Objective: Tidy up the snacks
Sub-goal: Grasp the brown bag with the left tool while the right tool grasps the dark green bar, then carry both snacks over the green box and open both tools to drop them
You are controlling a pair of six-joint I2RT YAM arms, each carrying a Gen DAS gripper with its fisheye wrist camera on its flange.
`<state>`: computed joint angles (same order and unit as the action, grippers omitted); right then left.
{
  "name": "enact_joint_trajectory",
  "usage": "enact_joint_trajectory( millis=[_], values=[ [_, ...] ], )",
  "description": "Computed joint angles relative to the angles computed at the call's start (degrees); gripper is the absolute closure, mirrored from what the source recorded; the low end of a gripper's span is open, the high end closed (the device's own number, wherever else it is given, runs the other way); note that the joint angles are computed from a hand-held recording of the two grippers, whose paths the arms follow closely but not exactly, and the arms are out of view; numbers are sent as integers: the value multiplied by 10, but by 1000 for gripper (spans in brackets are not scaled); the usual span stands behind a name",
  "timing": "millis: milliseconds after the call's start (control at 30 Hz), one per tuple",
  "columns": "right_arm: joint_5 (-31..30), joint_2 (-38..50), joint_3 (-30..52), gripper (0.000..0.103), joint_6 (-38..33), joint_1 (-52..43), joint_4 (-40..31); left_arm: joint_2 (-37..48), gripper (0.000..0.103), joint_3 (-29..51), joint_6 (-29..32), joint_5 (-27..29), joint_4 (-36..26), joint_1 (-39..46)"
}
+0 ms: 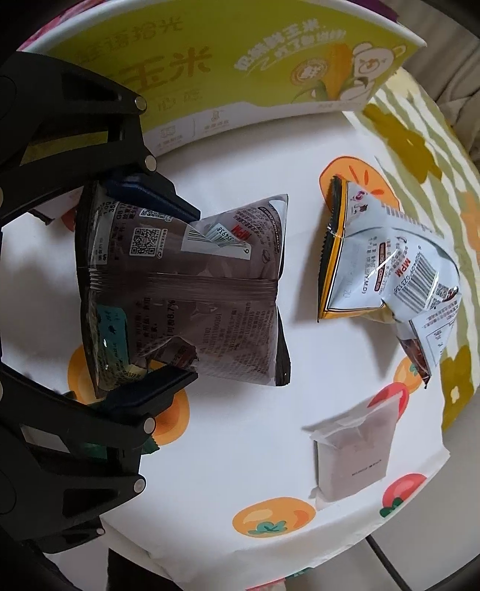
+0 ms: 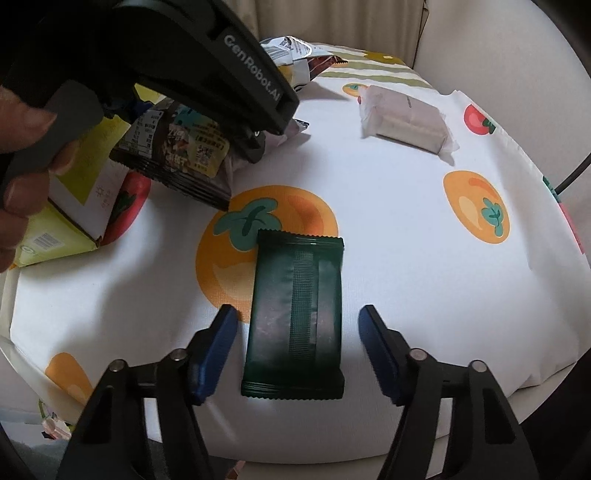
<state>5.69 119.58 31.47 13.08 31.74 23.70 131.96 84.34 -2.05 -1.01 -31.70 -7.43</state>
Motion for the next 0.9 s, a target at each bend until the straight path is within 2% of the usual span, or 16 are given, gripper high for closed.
enact_joint_trajectory(
  millis=[133,200,567,767,900],
  values=[
    [3,-4,-3,52,-2,9,0,-10,30,-14,-5,3,7,0],
    [3,-6,-2,62,-4,12,0,-17,30,-26,-8,2,15,-1],
    [-20,-34,-2,62,-40,-44,-17,-87,31,-111,-35,13,71,-5],
    [-49,-101,4,62,-80,-110,-67,-175,31,-152,-59,22,90,-10],
    [-57,-177,9,62,-106,-128,-118,-241,31,-172,-71,25,90,-1]
  ],
)
